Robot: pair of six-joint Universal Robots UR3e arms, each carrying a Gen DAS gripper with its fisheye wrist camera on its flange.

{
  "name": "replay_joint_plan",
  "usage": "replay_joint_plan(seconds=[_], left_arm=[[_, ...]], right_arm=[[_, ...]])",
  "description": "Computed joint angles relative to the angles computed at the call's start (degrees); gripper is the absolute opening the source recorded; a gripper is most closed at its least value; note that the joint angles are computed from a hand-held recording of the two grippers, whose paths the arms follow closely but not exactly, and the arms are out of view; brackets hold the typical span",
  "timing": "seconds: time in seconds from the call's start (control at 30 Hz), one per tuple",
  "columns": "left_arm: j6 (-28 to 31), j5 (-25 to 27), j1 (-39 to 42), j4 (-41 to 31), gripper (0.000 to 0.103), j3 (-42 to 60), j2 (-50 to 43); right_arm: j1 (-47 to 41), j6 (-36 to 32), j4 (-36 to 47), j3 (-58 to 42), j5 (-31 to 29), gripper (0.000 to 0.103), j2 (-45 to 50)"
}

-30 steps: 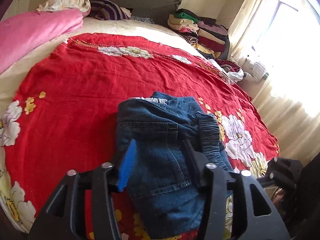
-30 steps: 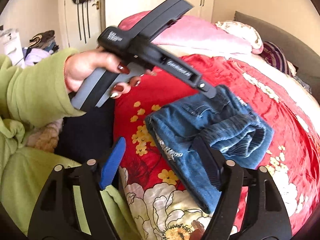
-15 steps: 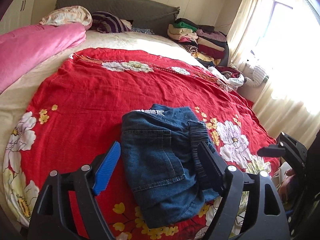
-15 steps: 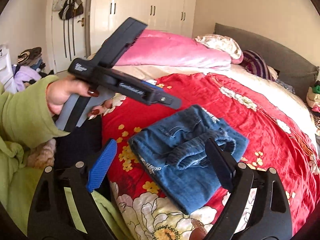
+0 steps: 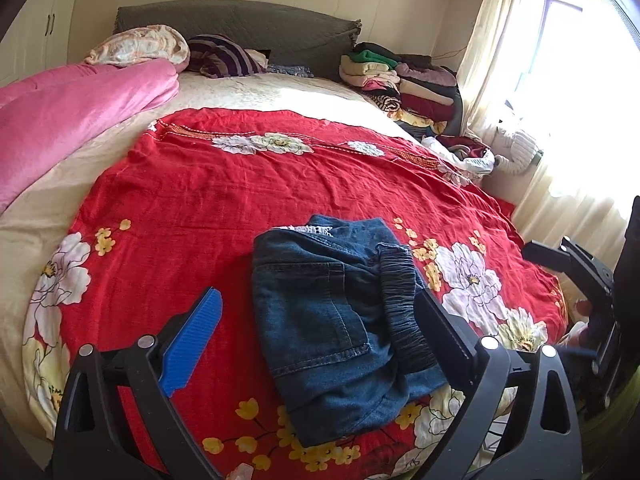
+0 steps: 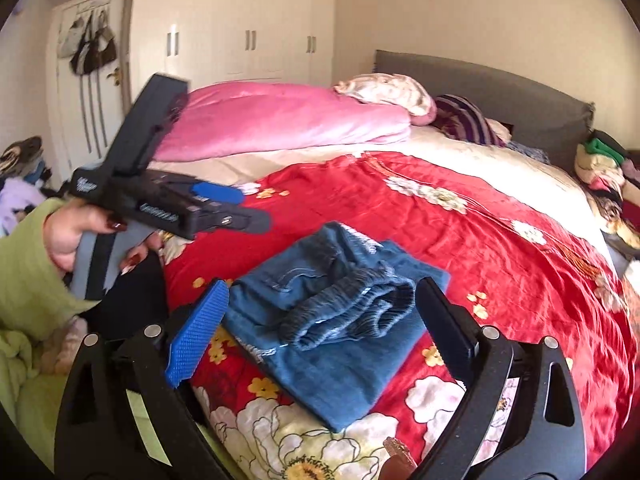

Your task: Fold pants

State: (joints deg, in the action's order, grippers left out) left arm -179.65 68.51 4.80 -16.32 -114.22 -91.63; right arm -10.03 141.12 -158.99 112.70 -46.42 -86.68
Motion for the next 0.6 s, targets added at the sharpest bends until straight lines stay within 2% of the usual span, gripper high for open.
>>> replay_joint_plan(seconds=[0.17,0.6], left_arm=[[-0.1,0.7,-0.2,0.0,0.098,-0.1,-0.1],[-1.1,2.2,-0.9,0.4,0.098,0.4,-3.6]], right_arm=[[-0.7,6.1,-5.6,-0.4,-2.7,0.090,2.3],[-1.1,15.6,-7.0,-4.1,-9.9,0.091,7.9]])
